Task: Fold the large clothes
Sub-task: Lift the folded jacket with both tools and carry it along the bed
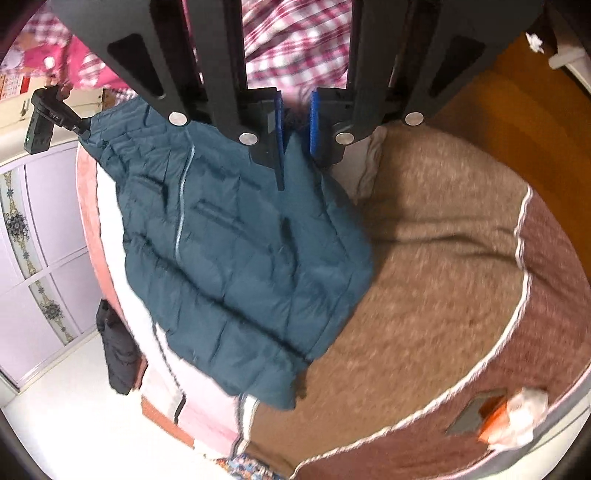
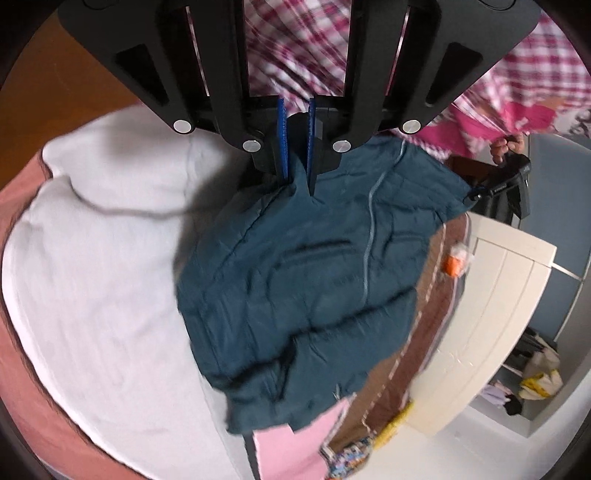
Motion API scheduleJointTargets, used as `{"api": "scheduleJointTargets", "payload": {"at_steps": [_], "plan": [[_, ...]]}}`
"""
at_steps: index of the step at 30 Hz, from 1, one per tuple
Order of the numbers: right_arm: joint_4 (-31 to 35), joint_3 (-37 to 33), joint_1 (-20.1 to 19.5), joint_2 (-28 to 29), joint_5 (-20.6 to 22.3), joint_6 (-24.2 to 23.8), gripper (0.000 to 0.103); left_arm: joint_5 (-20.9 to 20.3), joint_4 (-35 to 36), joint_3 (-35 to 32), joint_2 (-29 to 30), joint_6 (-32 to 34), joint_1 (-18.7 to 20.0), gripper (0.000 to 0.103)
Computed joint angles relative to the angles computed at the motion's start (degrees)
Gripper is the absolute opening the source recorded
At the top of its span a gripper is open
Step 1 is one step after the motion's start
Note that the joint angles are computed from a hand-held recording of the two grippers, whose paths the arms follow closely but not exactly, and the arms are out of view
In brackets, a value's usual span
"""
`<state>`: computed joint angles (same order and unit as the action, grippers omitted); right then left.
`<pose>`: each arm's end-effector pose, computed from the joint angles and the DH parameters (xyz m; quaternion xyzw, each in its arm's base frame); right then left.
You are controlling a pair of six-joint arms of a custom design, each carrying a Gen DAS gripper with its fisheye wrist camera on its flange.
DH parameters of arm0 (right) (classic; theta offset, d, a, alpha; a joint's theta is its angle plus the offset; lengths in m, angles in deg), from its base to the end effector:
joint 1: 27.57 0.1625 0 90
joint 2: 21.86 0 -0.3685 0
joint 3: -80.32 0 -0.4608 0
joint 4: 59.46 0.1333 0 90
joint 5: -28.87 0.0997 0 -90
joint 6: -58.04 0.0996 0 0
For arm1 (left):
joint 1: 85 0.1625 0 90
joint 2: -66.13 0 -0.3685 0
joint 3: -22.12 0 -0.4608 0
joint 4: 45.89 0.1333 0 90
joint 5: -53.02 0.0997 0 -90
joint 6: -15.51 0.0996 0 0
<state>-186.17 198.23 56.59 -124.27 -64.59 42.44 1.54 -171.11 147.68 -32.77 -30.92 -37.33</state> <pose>0.0764 -0.5042 0.3426 0.0780 -0.9794 0.1752 0.0634 -0.1687 -0.4753 0.2576 -0.0583 0.9399 -0.2804 0.1858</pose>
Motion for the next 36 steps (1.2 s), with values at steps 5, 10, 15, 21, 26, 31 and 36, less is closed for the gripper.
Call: {"api": "scheduleJointTargets", "payload": {"at_steps": [5,10,15,21,26,31,36], "plan": [[-4.17,-4.39,2.0,4.06,1.51,0.6,0.009,3.43,-4.89,-4.54,4.07,4.8,-0.56,0.01],[-8.25,-12.6,4.15,11.52,1.59,1.19,0.009,5.7,-11.5,-11.72,10.66,12.89,0.07,0.009],[-11.9,-23.18,6.88,21.31,-1.68,1.05,0.009,6.1,-17.03,-20.51,18.18,20.77,2.16,0.009],[-13.94,-36.79,8.45,32.89,-4.38,2.41,0.009,6.21,-22.53,-34.21,29.64,30.39,5.58,0.009],[-14.02,-49.7,9.25,43.4,-7.06,3.38,0.009,6.29,-22.51,-46.37,39.0,34.77,8.28,0.009],[-11.57,-66.25,9.24,55.7,-9.1,5.25,0.009,6.43,-18.92,-61.48,49.45,36.2,10.97,0.009],[-4.58,-88.17,8.8,70.69,-11.35,7.72,0.008,6.68,-12.79,-78.51,60.93,37.08,13.49,0.009]]}}
